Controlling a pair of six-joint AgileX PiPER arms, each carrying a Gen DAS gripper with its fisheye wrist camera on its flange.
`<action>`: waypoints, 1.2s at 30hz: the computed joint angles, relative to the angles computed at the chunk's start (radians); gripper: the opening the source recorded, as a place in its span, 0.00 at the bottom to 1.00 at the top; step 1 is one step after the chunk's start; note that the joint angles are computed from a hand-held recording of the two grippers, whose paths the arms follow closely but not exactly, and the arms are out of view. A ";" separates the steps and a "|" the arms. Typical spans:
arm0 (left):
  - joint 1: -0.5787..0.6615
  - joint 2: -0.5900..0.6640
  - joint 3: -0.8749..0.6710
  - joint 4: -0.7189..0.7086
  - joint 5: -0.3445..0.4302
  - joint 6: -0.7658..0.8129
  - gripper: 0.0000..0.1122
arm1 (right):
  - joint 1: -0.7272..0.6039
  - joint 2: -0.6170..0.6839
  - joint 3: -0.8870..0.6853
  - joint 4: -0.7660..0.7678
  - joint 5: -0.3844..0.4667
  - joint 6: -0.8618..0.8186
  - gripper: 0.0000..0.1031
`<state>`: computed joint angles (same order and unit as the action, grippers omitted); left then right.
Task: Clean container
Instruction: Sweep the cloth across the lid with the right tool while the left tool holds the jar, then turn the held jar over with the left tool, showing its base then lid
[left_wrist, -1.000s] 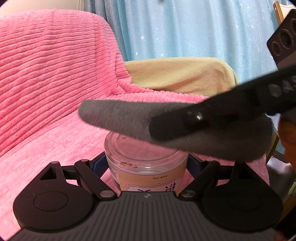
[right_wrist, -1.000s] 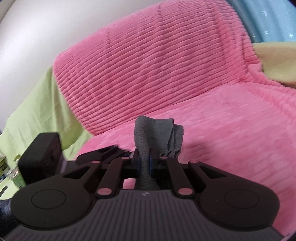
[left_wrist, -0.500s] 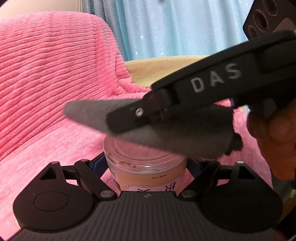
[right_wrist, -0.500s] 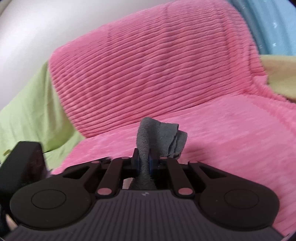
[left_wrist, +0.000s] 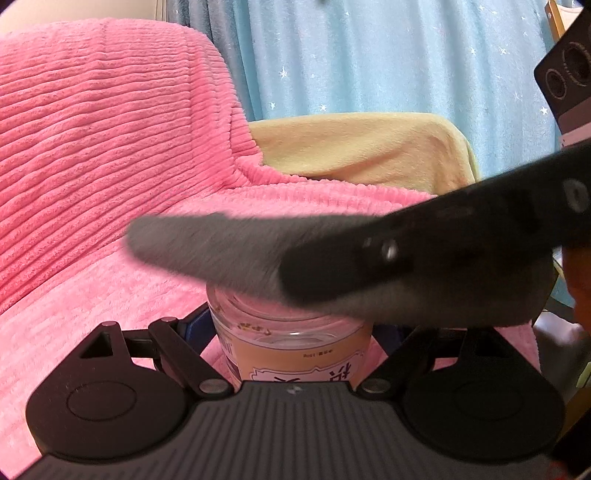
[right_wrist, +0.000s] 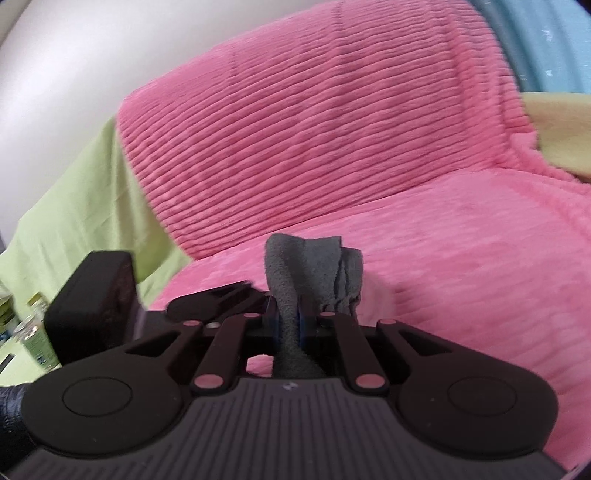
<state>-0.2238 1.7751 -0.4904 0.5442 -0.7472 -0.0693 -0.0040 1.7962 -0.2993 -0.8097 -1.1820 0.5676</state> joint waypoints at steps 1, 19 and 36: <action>0.000 -0.002 0.004 -0.002 0.000 0.003 0.76 | 0.011 0.004 -0.003 0.007 -0.003 0.003 0.07; -0.006 -0.005 0.024 -0.028 -0.014 0.044 0.76 | 0.028 0.040 -0.050 0.147 0.010 0.001 0.06; -0.025 -0.023 0.062 -0.068 -0.028 0.071 0.76 | 0.070 0.036 -0.046 0.210 0.014 0.024 0.06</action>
